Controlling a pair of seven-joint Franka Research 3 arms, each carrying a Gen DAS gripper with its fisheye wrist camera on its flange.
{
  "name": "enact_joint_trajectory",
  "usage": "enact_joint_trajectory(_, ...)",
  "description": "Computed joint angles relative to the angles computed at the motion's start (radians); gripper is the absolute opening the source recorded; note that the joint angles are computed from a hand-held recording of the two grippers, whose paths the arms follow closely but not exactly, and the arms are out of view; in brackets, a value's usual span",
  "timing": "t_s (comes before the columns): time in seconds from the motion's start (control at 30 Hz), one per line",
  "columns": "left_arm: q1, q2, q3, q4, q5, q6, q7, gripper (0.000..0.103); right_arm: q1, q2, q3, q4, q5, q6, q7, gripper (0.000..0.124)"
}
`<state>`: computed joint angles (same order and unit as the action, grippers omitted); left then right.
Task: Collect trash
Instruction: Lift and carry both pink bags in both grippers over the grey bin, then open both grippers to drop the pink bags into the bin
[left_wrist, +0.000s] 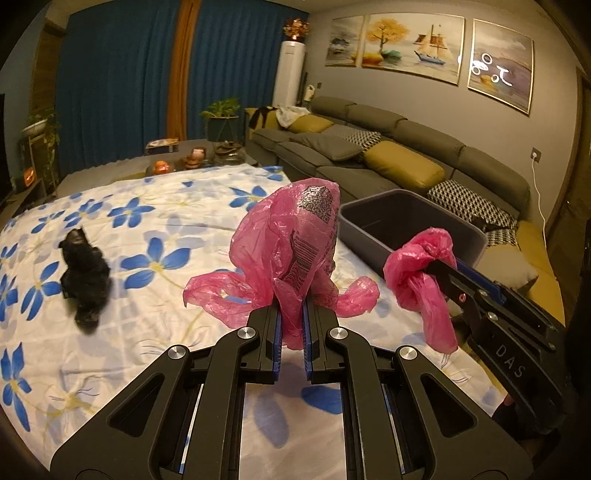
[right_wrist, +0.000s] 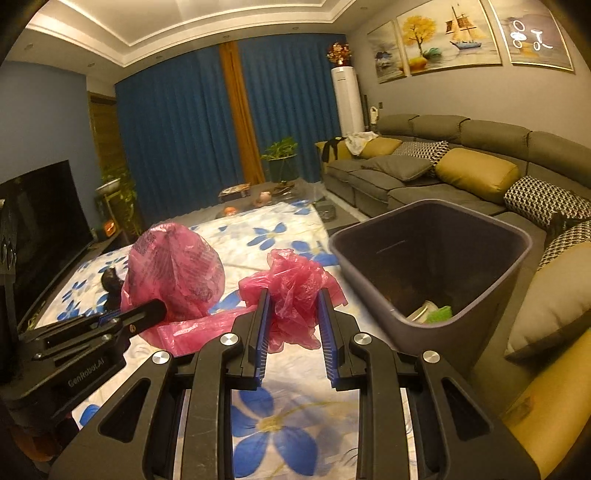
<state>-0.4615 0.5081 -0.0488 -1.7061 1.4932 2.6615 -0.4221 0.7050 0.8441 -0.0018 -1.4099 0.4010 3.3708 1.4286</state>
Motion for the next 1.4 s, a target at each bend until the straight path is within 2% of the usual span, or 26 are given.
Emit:
enact_joint_trajectory(0.23, -0.008, 0.062, 0.009, 0.086, -0.052, 0.027, 0.068, 0.008, 0.001, 0.001, -0.028, 0.003, 0.019, 0.004, 0.009, 0.026)
enact_joint_trajectory(0.57, -0.043, 0.158, 0.053, 0.221, -0.178, 0.077, 0.199, 0.008, 0.037, 0.027, -0.118, 0.045, 0.069, -0.01, 0.04, 0.026)
enact_joint_trajectory(0.8, -0.064, 0.229, 0.09, 0.322, -0.286, 0.118, 0.303, 0.008, 0.092, 0.079, -0.253, 0.11, 0.098, -0.055, 0.121, 0.026)
enact_joint_trajectory(0.97, -0.081, 0.276, 0.118, 0.394, -0.356, 0.141, 0.374, 0.008, 0.156, 0.132, -0.395, 0.153, 0.092, -0.102, 0.238, 0.027)
enact_joint_trajectory(1.1, -0.088, 0.314, 0.132, 0.448, -0.416, 0.154, 0.436, 0.008, 0.185, 0.169, -0.469, 0.179, 0.069, -0.134, 0.327, 0.027)
enact_joint_trajectory(1.23, -0.092, 0.353, 0.14, 0.502, -0.482, 0.164, 0.502, 0.008, 0.195, 0.199, -0.51, 0.203, 0.034, -0.162, 0.402, 0.028)
enact_joint_trajectory(1.4, -0.099, 0.399, 0.155, 0.562, -0.554, 0.172, 0.569, 0.008, 0.179, 0.218, -0.517, 0.228, -0.019, -0.187, 0.472, 0.029)
